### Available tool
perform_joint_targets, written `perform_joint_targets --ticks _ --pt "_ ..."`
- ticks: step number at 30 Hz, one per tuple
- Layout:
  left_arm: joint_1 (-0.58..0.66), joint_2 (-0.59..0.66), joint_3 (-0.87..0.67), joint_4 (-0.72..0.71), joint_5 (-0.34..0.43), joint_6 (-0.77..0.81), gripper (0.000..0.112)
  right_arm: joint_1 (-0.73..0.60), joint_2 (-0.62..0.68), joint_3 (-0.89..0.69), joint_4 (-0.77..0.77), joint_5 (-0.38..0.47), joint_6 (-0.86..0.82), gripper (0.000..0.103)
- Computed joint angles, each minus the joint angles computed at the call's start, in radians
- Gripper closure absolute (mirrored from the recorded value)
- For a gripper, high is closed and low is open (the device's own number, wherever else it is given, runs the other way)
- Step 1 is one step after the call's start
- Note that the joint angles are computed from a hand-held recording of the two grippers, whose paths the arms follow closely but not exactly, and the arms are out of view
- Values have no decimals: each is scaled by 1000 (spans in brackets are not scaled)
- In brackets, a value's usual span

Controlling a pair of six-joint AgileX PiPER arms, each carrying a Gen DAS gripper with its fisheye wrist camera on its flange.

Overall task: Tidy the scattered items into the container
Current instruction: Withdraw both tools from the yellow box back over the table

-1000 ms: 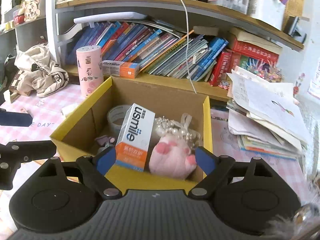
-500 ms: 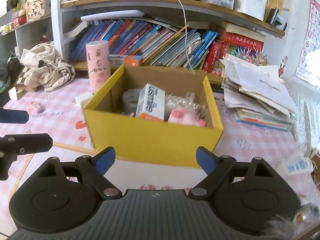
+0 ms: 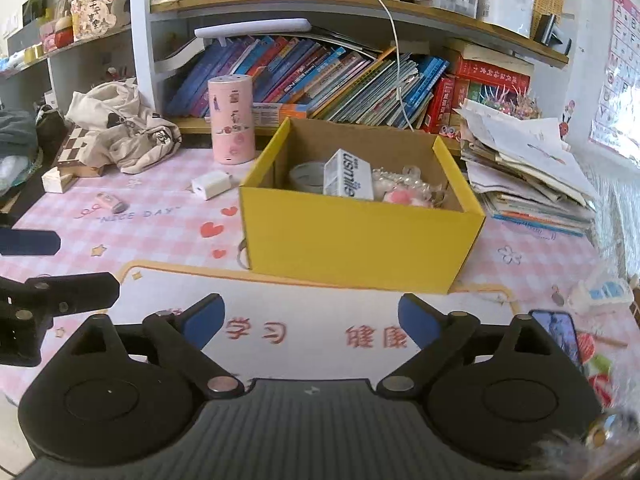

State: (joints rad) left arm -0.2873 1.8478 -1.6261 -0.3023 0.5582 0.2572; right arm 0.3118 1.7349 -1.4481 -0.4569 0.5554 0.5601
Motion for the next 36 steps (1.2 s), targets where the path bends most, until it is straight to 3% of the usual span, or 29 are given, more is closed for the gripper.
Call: perform_joint_targets --ticks 20,36 --pt "146 -228 328 1 -94 -19 19 241 44 -34 -94 56 108 2" --pt "262 -310 433 21 -125 -80 18 320 153 -212 -27 100 -20 1"
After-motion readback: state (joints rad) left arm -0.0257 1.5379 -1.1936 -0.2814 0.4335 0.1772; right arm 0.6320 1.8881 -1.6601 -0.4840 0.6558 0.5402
